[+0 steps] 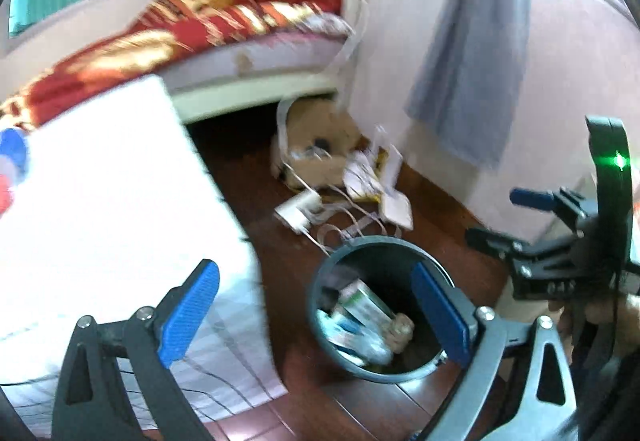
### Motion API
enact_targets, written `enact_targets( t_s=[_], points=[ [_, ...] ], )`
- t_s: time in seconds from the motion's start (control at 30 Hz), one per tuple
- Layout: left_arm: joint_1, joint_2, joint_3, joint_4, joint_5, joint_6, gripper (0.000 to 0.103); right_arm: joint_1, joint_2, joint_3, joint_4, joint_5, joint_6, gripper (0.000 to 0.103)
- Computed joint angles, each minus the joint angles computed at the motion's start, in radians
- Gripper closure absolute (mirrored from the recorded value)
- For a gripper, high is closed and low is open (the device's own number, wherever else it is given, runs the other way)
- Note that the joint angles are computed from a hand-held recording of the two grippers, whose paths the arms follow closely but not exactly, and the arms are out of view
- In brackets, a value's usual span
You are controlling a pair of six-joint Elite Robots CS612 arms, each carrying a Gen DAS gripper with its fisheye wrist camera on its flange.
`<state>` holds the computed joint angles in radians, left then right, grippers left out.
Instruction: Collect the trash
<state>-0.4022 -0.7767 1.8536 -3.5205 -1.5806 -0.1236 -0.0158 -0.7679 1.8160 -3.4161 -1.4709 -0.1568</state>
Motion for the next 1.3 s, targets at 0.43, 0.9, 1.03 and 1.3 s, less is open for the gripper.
enact_targets(
  t_s=[0.43,0.9,1.03,1.3],
  points=[
    [0.197,-0.062,0.084,-0.134,0.226,-0.179,0.005,0.183,0.025,-0.216,0.067,0.125,0.001,0.0],
    [0.348,-0.035,0.033,-0.032,0.221,-0.344,0.006,0.344,0.217,-0.64,0.363,0.186,-0.076,0.008],
    [0.36,-0.021,0.013,-0.032,0.22,-0.315,0.006,0.364,0.298,-0.802,0.472,0.188,-0.012,0.028],
    [0.389,0.009,-0.022,-0.011,0.18,-0.353,0.006,0.404,0.445,-1.112,0.698,0.164,0.049,0.027]
  ],
)
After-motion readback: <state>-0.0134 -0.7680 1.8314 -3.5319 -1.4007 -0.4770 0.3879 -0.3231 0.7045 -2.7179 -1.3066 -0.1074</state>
